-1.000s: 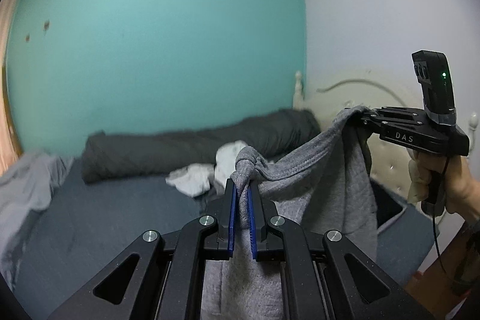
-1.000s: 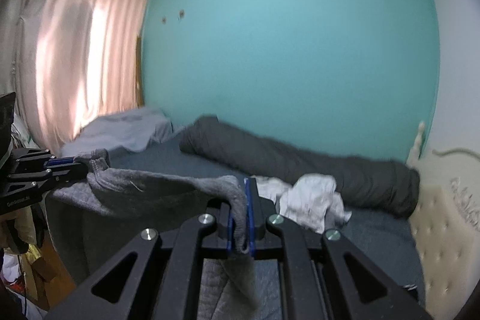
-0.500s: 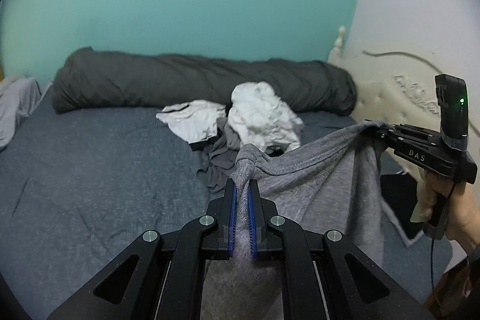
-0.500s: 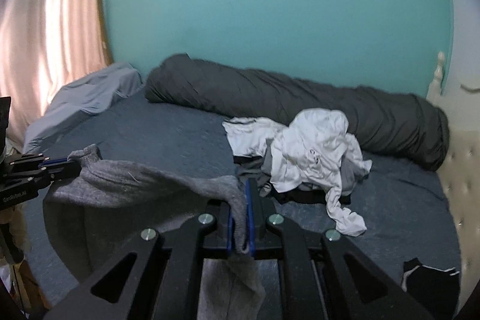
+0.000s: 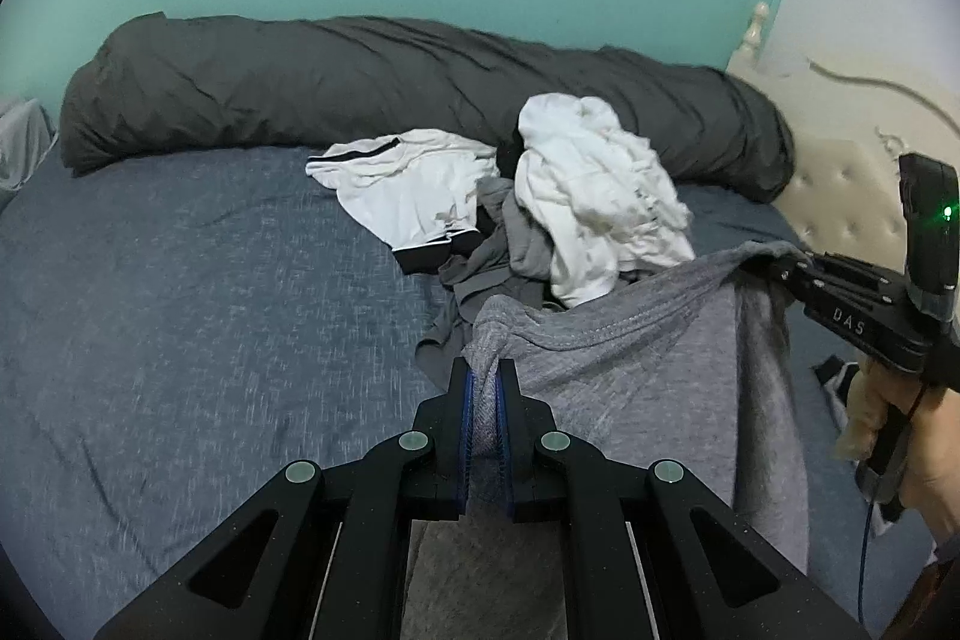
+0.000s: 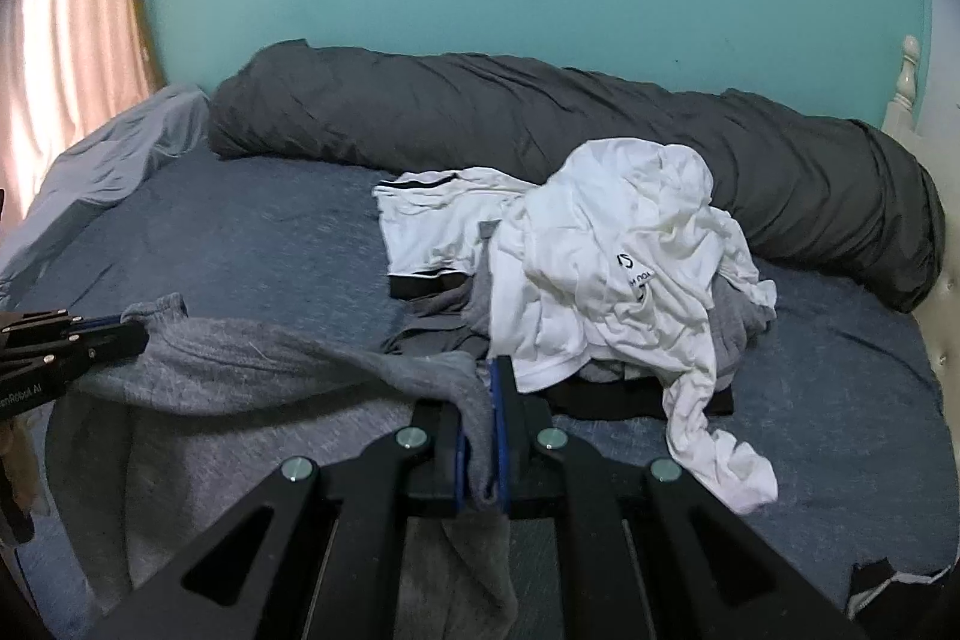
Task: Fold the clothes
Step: 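Lower the hanging sweatshirt toward the bed with both tools, then lay the sweatshirt flat on the bed and open both tools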
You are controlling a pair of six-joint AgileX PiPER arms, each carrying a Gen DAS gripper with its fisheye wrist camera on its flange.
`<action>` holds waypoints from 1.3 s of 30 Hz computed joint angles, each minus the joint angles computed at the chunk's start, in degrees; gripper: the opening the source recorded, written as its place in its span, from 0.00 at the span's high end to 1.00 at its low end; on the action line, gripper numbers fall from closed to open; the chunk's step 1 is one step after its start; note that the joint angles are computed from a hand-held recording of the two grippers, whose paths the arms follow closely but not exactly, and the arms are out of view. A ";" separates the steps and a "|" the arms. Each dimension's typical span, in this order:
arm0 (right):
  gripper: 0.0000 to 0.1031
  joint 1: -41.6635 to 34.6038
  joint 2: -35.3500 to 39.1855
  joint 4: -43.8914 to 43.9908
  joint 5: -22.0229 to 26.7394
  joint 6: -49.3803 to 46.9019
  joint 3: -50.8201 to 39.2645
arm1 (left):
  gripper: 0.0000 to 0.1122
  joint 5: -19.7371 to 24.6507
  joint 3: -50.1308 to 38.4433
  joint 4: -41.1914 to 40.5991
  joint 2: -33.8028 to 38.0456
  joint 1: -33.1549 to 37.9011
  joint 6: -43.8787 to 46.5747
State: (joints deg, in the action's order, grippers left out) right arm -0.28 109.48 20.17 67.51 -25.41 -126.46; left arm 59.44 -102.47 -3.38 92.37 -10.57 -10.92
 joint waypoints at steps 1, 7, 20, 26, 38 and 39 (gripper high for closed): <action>0.94 0.21 1.85 -0.45 -0.17 0.52 -1.39 | 0.93 -0.57 -0.43 0.14 1.44 0.02 0.16; 0.94 0.97 9.08 -2.63 -2.37 2.09 -0.11 | 0.93 -4.89 3.22 -1.25 7.77 1.14 0.91; 0.36 -3.06 8.86 -1.39 -7.61 4.43 16.39 | 0.62 -12.33 20.78 -12.72 2.99 7.29 8.51; 0.31 -14.91 -7.63 19.28 -11.66 -5.93 40.35 | 0.62 -12.43 36.27 -23.08 -12.73 14.85 18.69; 0.30 -37.29 -39.00 29.83 -2.59 -18.64 77.45 | 0.62 3.52 61.72 -29.64 -39.73 32.95 31.98; 0.30 -40.26 -41.28 30.38 0.20 -20.17 79.15 | 0.62 5.07 63.03 -29.59 -41.37 34.34 32.63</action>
State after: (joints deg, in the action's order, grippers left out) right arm -40.54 68.20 50.55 67.72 -45.57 -47.31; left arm 64.51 -39.44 -32.97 51.00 23.77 21.71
